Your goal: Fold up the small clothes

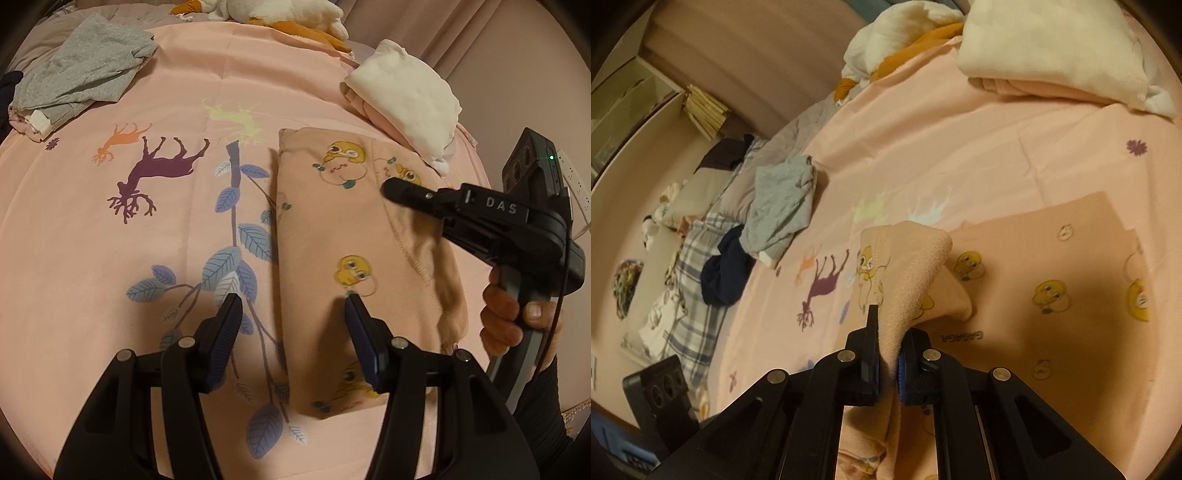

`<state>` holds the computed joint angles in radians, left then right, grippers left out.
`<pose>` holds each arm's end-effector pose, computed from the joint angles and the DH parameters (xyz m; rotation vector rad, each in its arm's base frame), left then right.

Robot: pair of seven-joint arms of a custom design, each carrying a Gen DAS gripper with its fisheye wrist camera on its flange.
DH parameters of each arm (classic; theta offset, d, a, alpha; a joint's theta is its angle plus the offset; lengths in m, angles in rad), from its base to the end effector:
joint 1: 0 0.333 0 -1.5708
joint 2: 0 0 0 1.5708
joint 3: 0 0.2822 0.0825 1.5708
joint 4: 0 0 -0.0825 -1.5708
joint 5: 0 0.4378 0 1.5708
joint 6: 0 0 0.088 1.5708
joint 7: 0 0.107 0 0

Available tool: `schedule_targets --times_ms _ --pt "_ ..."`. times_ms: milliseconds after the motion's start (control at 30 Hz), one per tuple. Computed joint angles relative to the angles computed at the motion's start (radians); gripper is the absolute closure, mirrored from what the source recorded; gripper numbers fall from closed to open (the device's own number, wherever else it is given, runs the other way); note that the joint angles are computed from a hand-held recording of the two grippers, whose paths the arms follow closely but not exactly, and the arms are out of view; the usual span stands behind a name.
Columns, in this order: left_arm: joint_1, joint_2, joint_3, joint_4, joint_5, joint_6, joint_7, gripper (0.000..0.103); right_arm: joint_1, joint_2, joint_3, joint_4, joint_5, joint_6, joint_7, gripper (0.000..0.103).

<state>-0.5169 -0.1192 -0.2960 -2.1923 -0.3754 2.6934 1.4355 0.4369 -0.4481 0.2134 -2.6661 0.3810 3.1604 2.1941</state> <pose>0.4228 -0.4330 0.4439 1.6311 -2.4579 0.9950 0.4077 0.2662 0.4264 -1.2812 1.7964 -0.0740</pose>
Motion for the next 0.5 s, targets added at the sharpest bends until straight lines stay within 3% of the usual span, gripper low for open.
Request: schedule_targets --times_ms 333,500 --pt "0.0 0.016 -0.009 0.017 0.022 -0.01 -0.008 0.046 -0.126 -0.129 0.084 -0.077 -0.062 -0.076 0.104 0.094" --pt "0.0 0.03 -0.017 0.032 0.033 -0.017 -0.011 0.046 -0.152 -0.198 0.077 -0.118 -0.1 -0.119 0.145 0.094"
